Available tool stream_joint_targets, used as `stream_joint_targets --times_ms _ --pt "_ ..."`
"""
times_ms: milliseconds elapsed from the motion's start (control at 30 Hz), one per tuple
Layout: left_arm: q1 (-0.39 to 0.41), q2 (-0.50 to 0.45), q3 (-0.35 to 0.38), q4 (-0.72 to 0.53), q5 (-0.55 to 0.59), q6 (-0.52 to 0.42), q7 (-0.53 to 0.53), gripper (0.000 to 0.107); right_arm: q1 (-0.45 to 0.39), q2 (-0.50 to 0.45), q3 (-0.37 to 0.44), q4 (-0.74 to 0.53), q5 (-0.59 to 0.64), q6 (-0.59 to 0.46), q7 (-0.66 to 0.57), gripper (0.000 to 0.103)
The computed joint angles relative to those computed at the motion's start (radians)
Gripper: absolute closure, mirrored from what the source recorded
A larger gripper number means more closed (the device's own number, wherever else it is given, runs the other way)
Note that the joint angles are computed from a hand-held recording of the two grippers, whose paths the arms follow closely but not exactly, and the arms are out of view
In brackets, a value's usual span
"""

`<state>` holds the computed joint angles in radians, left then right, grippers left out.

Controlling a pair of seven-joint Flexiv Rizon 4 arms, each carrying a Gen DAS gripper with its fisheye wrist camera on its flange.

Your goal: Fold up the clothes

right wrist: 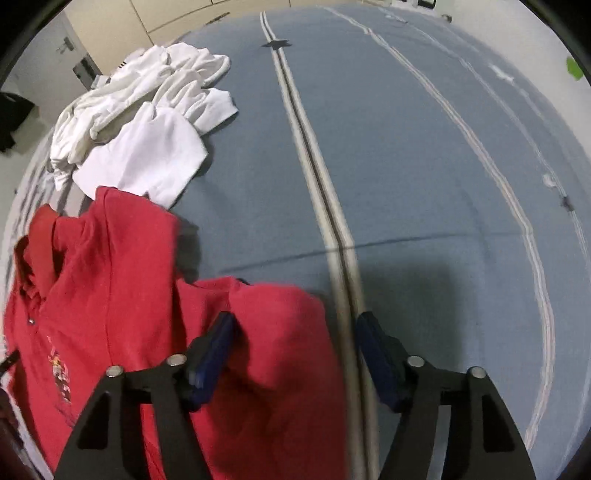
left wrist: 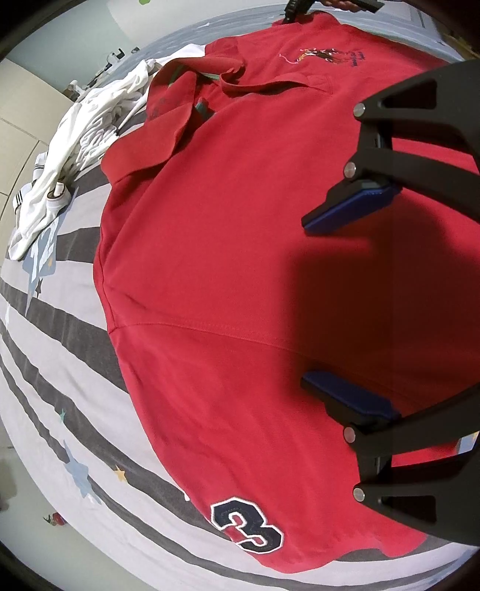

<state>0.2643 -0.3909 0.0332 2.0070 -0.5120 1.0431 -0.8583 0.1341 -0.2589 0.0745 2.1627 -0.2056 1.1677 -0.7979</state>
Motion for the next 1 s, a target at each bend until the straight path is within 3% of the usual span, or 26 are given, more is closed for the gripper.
stream_joint_targets --times_ms 33,100,267,367,467,533,600,733,800,900,933,1000 --pt "0.001 0.0 0.0 0.0 0.0 -0.001 0.003 0.031 -0.004 -0.002 0.002 -0.001 0.011 0.015 -0.001 0.087" --pt "0.003 0.001 -0.001 0.0 -0.001 -0.005 0.009 0.031 0.005 0.018 -0.017 0.011 -0.014 0.016 0.046 0.096" --pt "0.005 0.0 0.001 -0.005 -0.001 -0.013 0.008 0.031 -0.003 0.128 -0.071 0.117 -0.18 0.071 0.227 0.097" --pt "0.004 -0.003 0.005 -0.01 0.003 -0.018 0.001 0.031 -0.045 0.154 -0.044 0.149 -0.143 0.054 0.211 0.095" --pt "0.004 -0.01 0.009 -0.025 0.016 -0.032 -0.01 0.031 -0.077 0.164 -0.022 0.183 -0.046 0.049 0.177 0.077" --pt "0.006 -0.011 0.009 -0.031 0.019 -0.04 -0.01 0.031 -0.093 0.173 -0.015 0.21 0.012 0.08 0.173 0.058" --pt "0.009 -0.012 0.009 -0.034 0.019 -0.045 -0.008 0.031 -0.096 0.199 -0.023 0.246 -0.03 0.123 0.222 0.05" --pt "0.011 -0.012 0.007 -0.035 0.014 -0.046 -0.008 0.031 -0.116 0.265 -0.021 0.31 -0.223 0.171 0.357 0.04" --pt "0.011 -0.011 0.006 -0.034 0.011 -0.046 -0.01 0.031 -0.12 0.298 -0.005 0.326 -0.197 0.184 0.341 0.038" --pt "0.011 -0.012 0.006 -0.036 0.008 -0.05 -0.014 0.031 -0.141 0.309 0.007 0.341 -0.274 0.189 0.377 0.038" --pt "0.012 -0.013 0.006 -0.038 0.007 -0.053 -0.015 0.031 -0.136 0.288 0.012 0.332 -0.25 0.198 0.37 0.036" --pt "0.011 -0.015 0.006 -0.044 0.009 -0.062 -0.018 0.031 -0.103 0.278 0.017 0.316 -0.038 0.201 0.262 0.035"
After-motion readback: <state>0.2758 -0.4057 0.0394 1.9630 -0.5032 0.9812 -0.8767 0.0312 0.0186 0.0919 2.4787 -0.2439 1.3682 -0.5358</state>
